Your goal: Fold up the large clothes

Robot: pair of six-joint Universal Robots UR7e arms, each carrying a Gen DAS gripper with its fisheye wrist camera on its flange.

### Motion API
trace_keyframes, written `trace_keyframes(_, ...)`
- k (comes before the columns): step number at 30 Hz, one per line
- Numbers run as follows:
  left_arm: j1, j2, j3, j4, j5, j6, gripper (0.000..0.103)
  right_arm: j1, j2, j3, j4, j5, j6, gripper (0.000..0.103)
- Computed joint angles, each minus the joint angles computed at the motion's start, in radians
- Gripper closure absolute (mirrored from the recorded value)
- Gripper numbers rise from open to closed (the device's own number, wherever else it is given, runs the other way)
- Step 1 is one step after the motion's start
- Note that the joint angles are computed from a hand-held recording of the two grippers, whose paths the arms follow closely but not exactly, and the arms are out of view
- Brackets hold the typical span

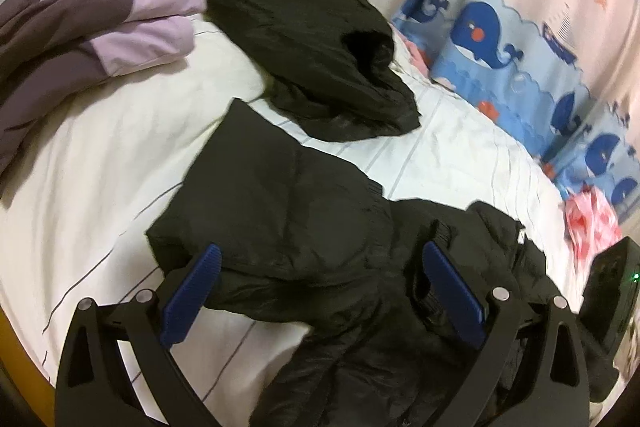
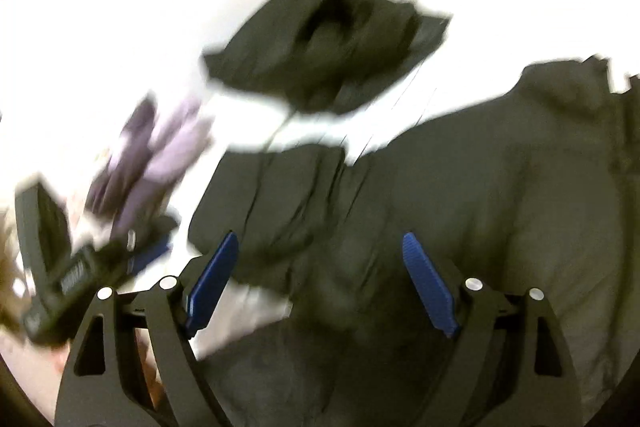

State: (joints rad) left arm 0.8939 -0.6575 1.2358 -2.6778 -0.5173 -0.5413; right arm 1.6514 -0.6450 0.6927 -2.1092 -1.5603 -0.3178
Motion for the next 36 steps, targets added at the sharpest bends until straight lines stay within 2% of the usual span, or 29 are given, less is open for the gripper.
trace_keyframes(1, 0.002, -0.003, 0.003, -0.001, 0.004, -0.010, 0.006, 0.000, 0.026, -0.039, 0.013, -0.025, 0.035, 0.018)
trace_keyframes(3, 0.005, -0.011, 0.011, 0.002, 0.015, -0.035, 0.006, -0.010, 0.130, -0.196, 0.165, -0.110, 0.110, 0.017)
trace_keyframes(5, 0.008, -0.016, 0.014, 0.015, 0.024, -0.055, 0.006, -0.005, 0.214, -0.323, 0.303, -0.205, 0.091, 0.012)
trace_keyframes(6, 0.009, -0.018, 0.013, 0.022, 0.027, -0.057, 0.006, 0.001, 0.226, -0.344, 0.321, -0.222, 0.074, 0.011)
trace_keyframes(7, 0.010, -0.021, 0.017, 0.025, 0.029, -0.057, 0.006, 0.003, 0.221, -0.355, 0.345, -0.199, 0.082, 0.011)
trace_keyframes(8, 0.011, -0.022, 0.016, 0.032, 0.034, -0.059, 0.006, -0.003, 0.192, -0.323, 0.334, -0.144, 0.089, 0.011)
trace_keyframes(9, 0.012, -0.024, 0.017, 0.035, 0.038, -0.062, 0.006, -0.007, 0.149, -0.256, 0.281, -0.107, 0.088, 0.011)
trace_keyframes(10, 0.013, -0.028, 0.019, 0.035, 0.041, -0.064, 0.006, -0.005, 0.077, -0.151, 0.187, -0.100, 0.071, 0.011)
trace_keyframes(12, 0.016, -0.037, 0.027, 0.036, 0.050, -0.068, 0.006, -0.004, -0.052, 0.047, -0.023, -0.129, 0.031, 0.011)
trace_keyframes(14, 0.016, -0.044, 0.032, 0.035, 0.066, -0.063, 0.006, -0.014, -0.172, 0.212, -0.220, -0.205, 0.021, 0.011)
trace_keyframes(15, 0.016, -0.044, 0.034, 0.022, 0.078, -0.042, 0.006, -0.029, -0.217, 0.258, -0.271, -0.277, 0.052, 0.009)
trace_keyframes(16, 0.015, -0.042, 0.032, 0.016, 0.089, -0.022, 0.006, -0.044, -0.232, 0.274, -0.280, -0.347, 0.087, 0.007)
trace_keyframes(17, 0.014, -0.037, 0.026, 0.011, 0.101, 0.012, 0.006, -0.075, -0.234, 0.281, -0.247, -0.376, 0.146, 0.007)
trace_keyframes(18, 0.014, -0.027, 0.016, 0.000, 0.106, 0.069, 0.006, -0.110, -0.230, 0.281, -0.172, -0.363, 0.207, 0.007)
trace_keyframes(20, 0.017, -0.005, -0.007, -0.038, 0.092, 0.211, 0.006, -0.124, -0.270, 0.305, -0.131, -0.305, 0.243, 0.009)
trace_keyframes(21, 0.019, 0.006, -0.013, -0.061, 0.077, 0.307, 0.006, -0.124, -0.314, 0.358, -0.173, -0.235, 0.256, 0.009)
trace_keyframes(23, 0.026, 0.020, -0.022, -0.088, 0.062, 0.417, 0.006, -0.120, -0.364, 0.422, -0.233, -0.129, 0.244, 0.009)
trace_keyframes(24, 0.032, 0.022, -0.023, -0.108, 0.031, 0.483, 0.006, -0.113, -0.388, 0.453, -0.264, -0.087, 0.229, 0.009)
trace_keyframes(25, 0.039, 0.024, -0.023, -0.113, -0.002, 0.541, 0.006, -0.108, -0.401, 0.471, -0.288, -0.065, 0.221, 0.009)
trace_keyframes(27, 0.044, 0.041, -0.041, -0.109, -0.019, 0.647, 0.006, -0.100, -0.408, 0.496, -0.328, -0.040, 0.219, 0.008)
trace_keyframes(28, 0.043, 0.056, -0.055, -0.114, -0.015, 0.709, 0.006, -0.103, -0.409, 0.507, -0.352, -0.019, 0.223, 0.008)
trace_keyframes(29, 0.041, 0.086, -0.084, -0.129, 0.016, 0.813, 0.006, -0.106, -0.411, 0.518, -0.367, -0.007, 0.233, 0.008)
trace_keyframes(31, 0.044, 0.142, -0.149, -0.117, 0.072, 0.941, 0.006, -0.128, -0.418, 0.535, -0.376, 0.030, 0.266, 0.008)
trace_keyframes(33, 0.055, 0.187, -0.215, -0.060, 0.102, 0.983, 0.006, -0.147, -0.409, 0.536, -0.386, 0.053, 0.306, 0.008)
trace_keyframes(36, 0.080, 0.238, -0.310, 0.070, 0.106, 0.939, 0.006, -0.159, -0.397, 0.530, -0.375, 0.083, 0.342, 0.008)
